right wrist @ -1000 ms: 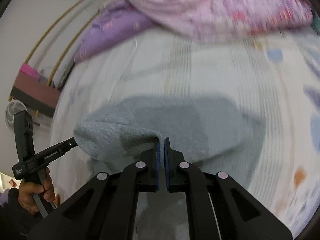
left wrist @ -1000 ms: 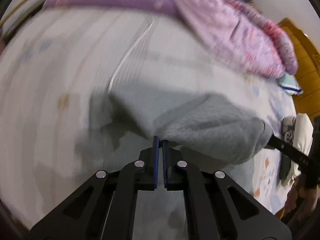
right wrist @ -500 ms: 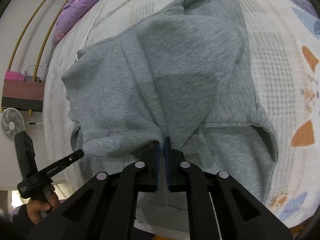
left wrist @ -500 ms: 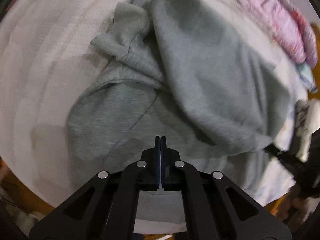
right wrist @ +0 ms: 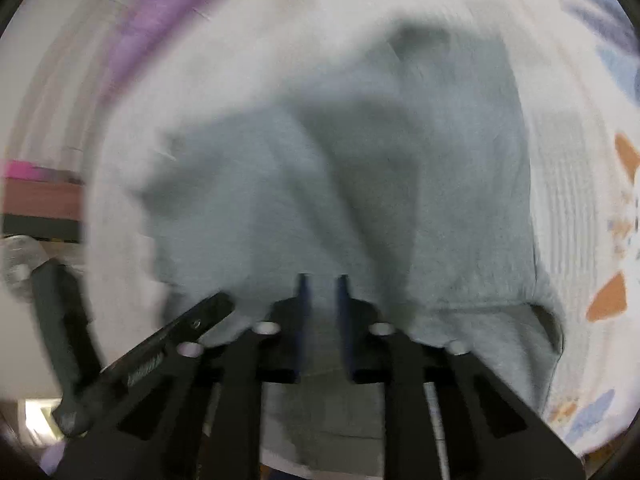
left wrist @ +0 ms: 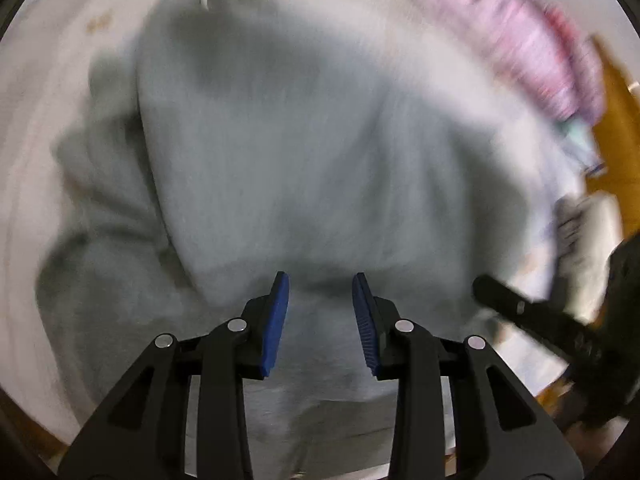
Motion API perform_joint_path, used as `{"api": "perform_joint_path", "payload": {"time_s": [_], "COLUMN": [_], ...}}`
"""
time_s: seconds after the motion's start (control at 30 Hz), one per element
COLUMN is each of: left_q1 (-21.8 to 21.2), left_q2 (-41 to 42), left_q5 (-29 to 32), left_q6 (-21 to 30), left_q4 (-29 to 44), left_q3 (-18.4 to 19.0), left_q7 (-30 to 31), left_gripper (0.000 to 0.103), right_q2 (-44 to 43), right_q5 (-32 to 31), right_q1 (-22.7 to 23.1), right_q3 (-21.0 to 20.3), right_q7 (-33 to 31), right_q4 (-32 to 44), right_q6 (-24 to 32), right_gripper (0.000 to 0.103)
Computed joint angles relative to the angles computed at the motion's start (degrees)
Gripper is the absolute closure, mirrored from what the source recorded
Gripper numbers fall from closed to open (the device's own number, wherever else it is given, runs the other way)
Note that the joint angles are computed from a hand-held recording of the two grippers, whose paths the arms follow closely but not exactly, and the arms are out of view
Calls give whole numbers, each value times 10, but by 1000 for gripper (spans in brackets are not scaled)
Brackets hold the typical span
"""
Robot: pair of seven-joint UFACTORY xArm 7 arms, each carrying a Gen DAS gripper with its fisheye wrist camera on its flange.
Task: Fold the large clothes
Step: 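Lower the folded hem onto the hoodie and open both grippers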
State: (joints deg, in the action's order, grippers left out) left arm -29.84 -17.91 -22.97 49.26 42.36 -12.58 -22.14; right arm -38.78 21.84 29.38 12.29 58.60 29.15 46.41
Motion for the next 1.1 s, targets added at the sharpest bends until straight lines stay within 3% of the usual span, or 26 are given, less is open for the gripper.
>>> {"api": "perform_joint_path", "payload": {"time_s": [0.07, 0.23, 0.37, 0.57, 0.63, 0.7, 0.77, 0.9, 1.1], "left_q1": [-4, -19, -9, 28, 43, 62, 75, 95, 105], "left_q2": [-18, -39, -29, -18, 19, 69, 123, 252, 393], "left_q5": [-2, 42, 22, 0, -7, 15, 31, 78, 117], "left_q6": [-6, 12, 62, 49, 39, 41, 37, 84, 182], "left_q4": [-41, -47, -8, 79, 122, 177, 228, 358, 488], "left_q3": [-10, -21, 5, 34, 40, 37, 35, 35, 42], "left_q7": [-22, -26, -20, 9, 12, -2, -14, -72, -100], "left_gripper": [71, 72, 71, 64, 64, 64, 56, 24, 24], "right_q2": [7, -44, -50, -59, -45, -28, 3, 47, 151], "right_q5": [27, 63, 41, -11, -24, -44, -48, -19, 42], "right_q1": [12, 31, 16, -47, -77, -107, -125, -144, -153], "right_q3": [-5, -12, -26, -42, -48, -46, -57, -90, -113], "right_q7": [12, 28, 24, -4, -7, -1, -8, -18, -42], "right_q4": [-35, -94, -56, 14, 29, 41, 48, 47, 78], "right_q6": [11, -21, 20, 38, 22, 18, 0, -36, -71], "right_gripper": [103, 103, 97, 95, 85, 56, 55, 49, 47]}}
